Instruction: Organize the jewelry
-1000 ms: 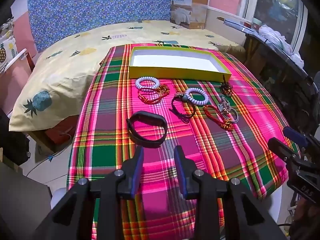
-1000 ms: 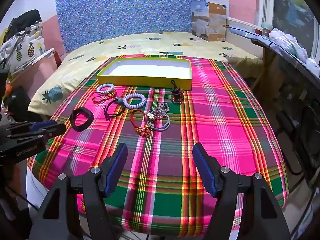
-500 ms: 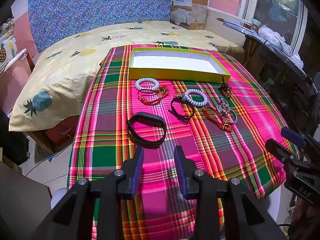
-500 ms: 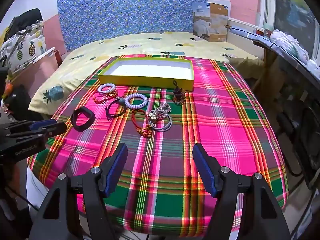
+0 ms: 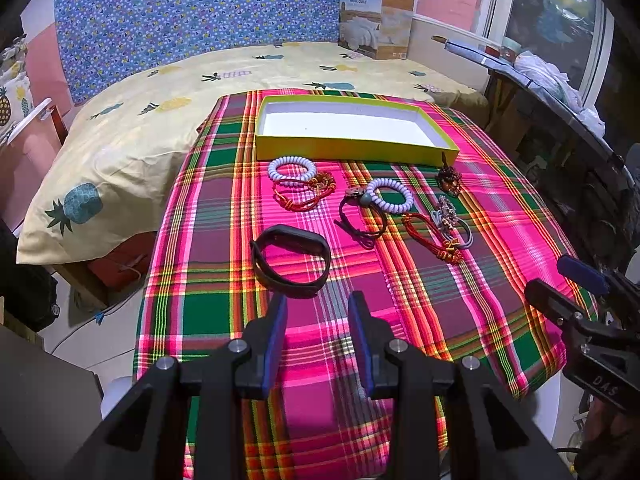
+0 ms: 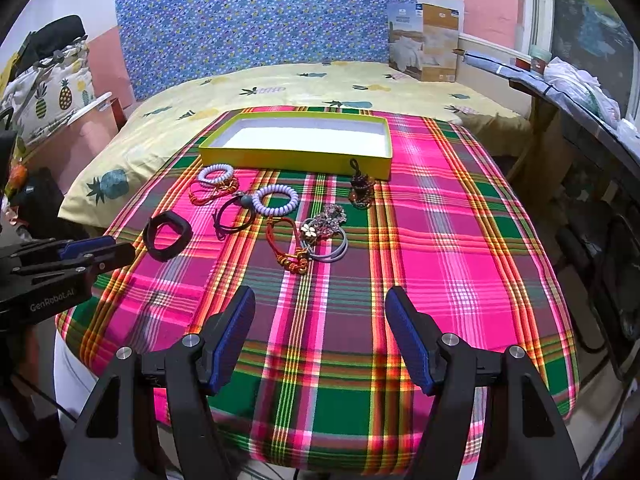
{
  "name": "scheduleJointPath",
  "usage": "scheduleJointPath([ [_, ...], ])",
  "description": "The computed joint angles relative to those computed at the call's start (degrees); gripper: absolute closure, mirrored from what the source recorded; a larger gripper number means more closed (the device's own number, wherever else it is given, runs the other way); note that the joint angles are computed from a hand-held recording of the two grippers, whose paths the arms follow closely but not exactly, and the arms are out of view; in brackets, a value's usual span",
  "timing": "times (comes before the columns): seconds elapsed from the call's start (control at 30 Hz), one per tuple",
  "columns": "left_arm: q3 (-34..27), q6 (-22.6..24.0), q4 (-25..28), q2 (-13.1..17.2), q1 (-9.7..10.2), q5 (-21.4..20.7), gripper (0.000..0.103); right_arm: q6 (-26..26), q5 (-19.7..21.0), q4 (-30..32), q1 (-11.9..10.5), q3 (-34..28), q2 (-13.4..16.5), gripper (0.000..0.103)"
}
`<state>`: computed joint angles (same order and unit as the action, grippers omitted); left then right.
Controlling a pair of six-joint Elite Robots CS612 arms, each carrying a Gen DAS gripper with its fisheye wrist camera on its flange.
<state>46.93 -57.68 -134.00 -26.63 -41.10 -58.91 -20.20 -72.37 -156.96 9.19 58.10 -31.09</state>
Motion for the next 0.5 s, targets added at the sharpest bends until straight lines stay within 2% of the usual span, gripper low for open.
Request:
scheduleJointPath([
  [0.5,-0.12,0.22,-0.15,0.12,-0.01,-0.20,0.070,-0.14,0.05,0.31,0.02,-0.17,0.07,0.035],
])
